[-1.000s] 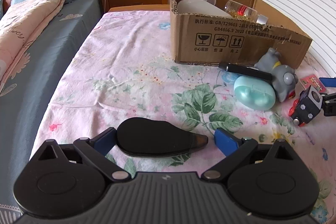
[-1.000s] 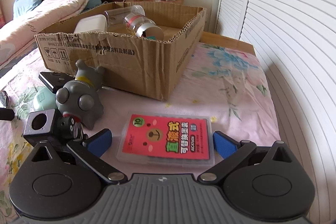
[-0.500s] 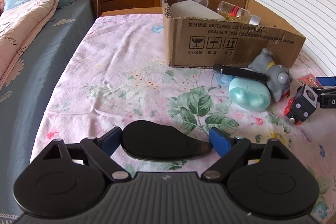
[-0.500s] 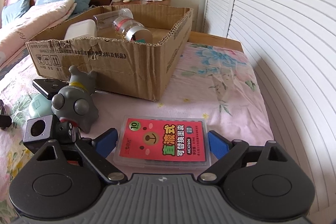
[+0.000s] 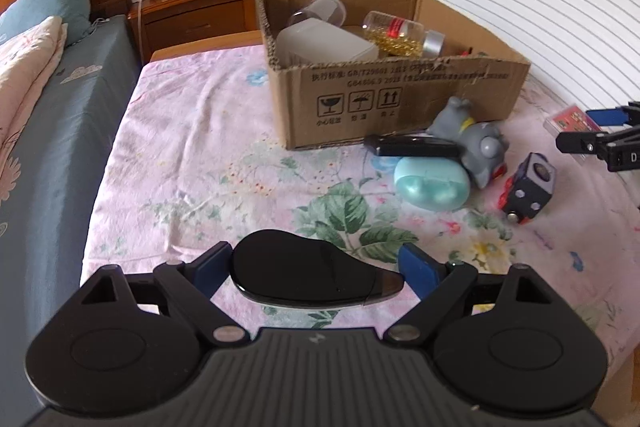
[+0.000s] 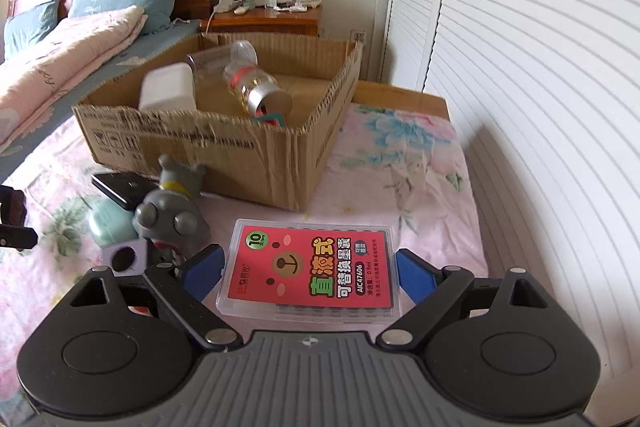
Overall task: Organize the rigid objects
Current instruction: 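Carry the red card box and black oval case into the cardboard box and release both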
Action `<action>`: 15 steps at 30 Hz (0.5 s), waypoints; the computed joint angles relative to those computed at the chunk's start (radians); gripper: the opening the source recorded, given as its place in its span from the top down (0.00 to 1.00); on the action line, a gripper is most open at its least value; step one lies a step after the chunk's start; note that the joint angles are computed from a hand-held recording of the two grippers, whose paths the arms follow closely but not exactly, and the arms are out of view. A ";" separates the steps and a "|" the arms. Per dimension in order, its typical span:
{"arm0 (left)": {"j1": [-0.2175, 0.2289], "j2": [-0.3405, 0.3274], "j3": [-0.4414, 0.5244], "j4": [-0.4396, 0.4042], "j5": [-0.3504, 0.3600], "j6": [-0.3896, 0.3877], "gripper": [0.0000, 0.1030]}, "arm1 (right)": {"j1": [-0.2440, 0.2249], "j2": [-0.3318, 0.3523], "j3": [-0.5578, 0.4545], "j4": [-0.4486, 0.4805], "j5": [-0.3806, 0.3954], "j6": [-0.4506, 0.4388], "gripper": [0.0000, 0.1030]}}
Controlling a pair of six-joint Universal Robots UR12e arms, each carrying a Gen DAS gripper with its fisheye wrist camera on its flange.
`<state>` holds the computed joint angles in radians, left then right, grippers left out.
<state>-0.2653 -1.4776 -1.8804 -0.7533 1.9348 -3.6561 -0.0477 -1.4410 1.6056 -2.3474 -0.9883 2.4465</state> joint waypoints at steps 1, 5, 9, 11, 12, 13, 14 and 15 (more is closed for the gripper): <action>0.003 0.002 0.003 -0.002 -0.012 0.014 0.14 | -0.001 -0.002 -0.005 0.006 0.005 0.000 0.09; 0.013 0.009 0.020 -0.007 -0.025 0.063 0.14 | -0.003 -0.008 -0.034 0.039 0.046 -0.002 0.09; 0.029 0.013 0.036 -0.001 -0.032 0.105 0.14 | 0.011 -0.003 -0.066 0.047 0.097 0.005 0.09; 0.041 0.017 0.044 -0.002 -0.048 0.123 0.14 | 0.026 0.004 -0.082 0.041 0.115 0.009 0.09; 0.047 0.018 0.048 0.001 -0.056 0.133 0.14 | 0.035 0.009 -0.089 0.032 0.120 0.014 0.09; 0.054 0.020 0.051 0.003 -0.062 0.141 0.14 | 0.044 0.014 -0.097 0.026 0.123 0.016 0.09; 0.060 0.020 0.054 0.002 -0.069 0.151 0.14 | 0.054 0.020 -0.107 0.027 0.125 0.015 0.09; 0.066 0.020 0.058 0.004 -0.072 0.159 0.14 | 0.065 0.027 -0.118 0.030 0.122 0.021 0.09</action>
<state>-0.1992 -1.4573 -1.8229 -0.7491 1.8625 -3.4969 0.0175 -1.4140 1.4874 -2.3176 -0.8662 2.4672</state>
